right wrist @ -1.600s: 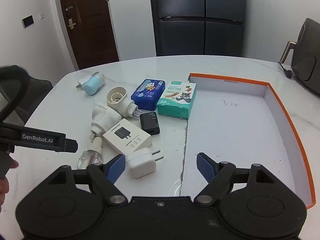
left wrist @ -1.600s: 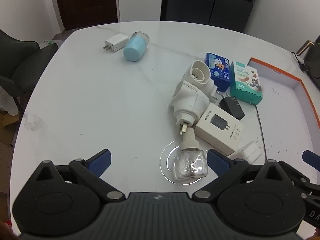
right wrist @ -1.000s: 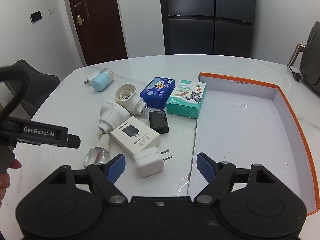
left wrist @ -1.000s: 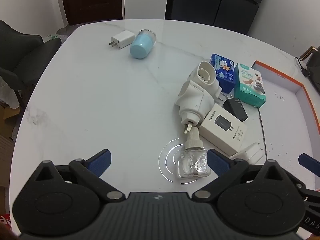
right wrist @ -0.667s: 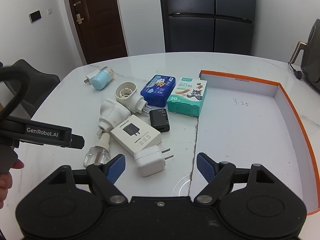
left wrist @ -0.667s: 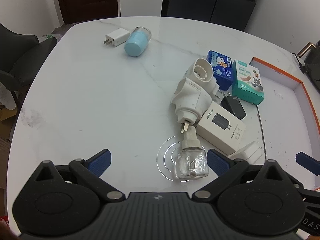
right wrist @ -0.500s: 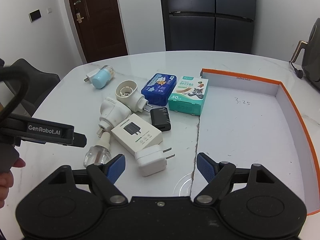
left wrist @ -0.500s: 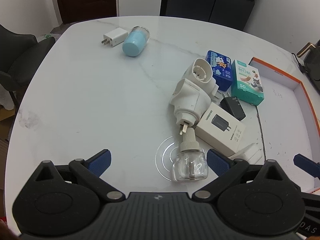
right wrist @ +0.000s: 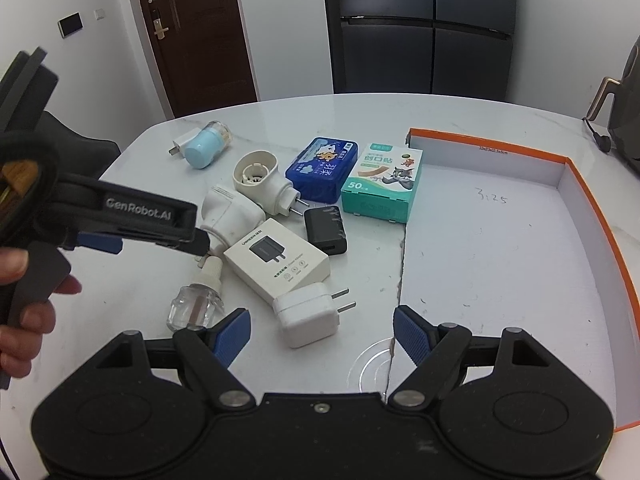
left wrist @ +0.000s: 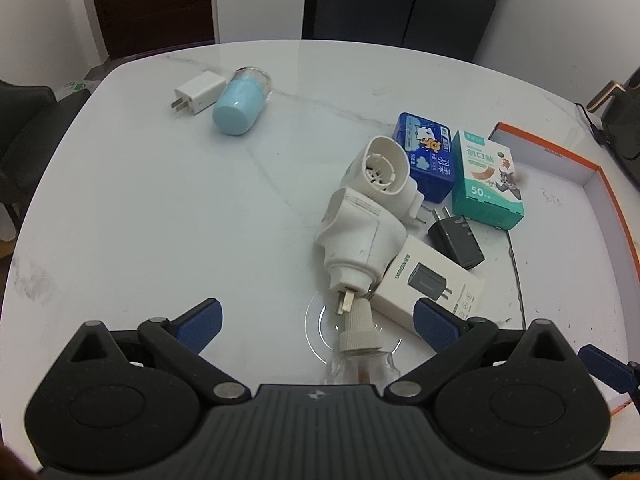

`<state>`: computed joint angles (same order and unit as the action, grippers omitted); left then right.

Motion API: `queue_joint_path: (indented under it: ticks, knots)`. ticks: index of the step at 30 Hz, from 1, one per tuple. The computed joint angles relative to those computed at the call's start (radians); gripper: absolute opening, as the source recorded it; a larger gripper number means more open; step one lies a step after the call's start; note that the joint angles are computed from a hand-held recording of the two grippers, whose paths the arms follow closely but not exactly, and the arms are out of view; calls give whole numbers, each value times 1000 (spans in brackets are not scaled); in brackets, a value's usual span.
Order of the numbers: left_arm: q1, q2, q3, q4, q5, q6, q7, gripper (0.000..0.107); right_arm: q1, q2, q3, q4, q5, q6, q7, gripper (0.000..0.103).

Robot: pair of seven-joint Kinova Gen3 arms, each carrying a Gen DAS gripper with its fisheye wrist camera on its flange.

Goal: Organize rigid objects
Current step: 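Move the left tool toward the white socket adapter while the right tool approaches the white charger, then close the left tool on the socket adapter while the right tool grasps the white charger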

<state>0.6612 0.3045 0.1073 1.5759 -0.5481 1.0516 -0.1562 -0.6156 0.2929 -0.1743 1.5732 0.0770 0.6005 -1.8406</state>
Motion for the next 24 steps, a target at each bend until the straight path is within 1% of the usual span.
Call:
queue_joint_path:
  ticks: [12, 24]
  knots:
    - [-27, 11, -7, -2, 17, -32, -71, 103, -24, 6, 19, 4, 36, -4, -69, 92]
    - [-63, 41, -25, -36, 43, -52, -200, 103, -49, 19, 33, -4, 75, -7, -135, 92]
